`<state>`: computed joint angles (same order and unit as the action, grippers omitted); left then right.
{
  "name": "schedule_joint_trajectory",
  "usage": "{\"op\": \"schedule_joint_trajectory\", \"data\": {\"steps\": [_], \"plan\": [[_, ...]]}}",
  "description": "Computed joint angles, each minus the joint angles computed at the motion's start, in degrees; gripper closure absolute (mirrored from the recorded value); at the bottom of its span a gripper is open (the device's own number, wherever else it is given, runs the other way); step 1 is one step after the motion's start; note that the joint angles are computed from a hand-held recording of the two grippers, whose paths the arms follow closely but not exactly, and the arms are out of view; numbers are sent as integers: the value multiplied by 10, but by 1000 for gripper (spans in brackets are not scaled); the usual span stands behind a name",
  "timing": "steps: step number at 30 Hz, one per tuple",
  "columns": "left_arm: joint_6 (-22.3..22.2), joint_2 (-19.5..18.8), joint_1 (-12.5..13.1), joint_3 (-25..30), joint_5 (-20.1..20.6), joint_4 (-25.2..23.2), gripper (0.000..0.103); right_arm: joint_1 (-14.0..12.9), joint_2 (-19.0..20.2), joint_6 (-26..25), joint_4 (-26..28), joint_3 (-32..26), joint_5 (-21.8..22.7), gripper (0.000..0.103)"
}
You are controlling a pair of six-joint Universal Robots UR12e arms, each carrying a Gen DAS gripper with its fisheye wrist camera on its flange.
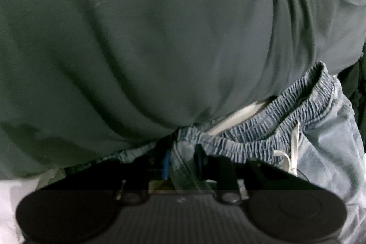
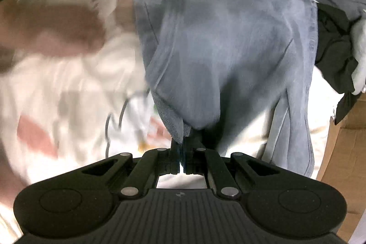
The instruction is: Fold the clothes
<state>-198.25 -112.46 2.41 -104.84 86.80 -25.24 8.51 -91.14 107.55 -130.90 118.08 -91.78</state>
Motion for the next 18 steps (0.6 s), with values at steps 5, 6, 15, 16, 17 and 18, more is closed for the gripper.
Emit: {"op": "schedule_joint_trajectory", "data": {"steps": [5, 6, 15, 16, 17, 18], "plan": [[7, -3, 3, 4, 6, -6, 79, -26, -23, -86, 10, 7, -7, 103], [7, -3, 4, 5, 7, -8, 79, -29, -25, -95, 11, 7, -7, 103], [9, -11, 4, 27, 29, -40, 79, -59, -71, -143, 57, 20, 26, 103], [9, -12, 4, 29, 31, -45, 79, -61, -77, -150, 62, 22, 32, 103], [12, -13, 4, 33, 32, -51, 79, -64, -82, -158, 69, 23, 39, 103], [16, -13, 6, 36, 31, -56, 79, -67, -87, -166, 75, 23, 46, 103]]}}
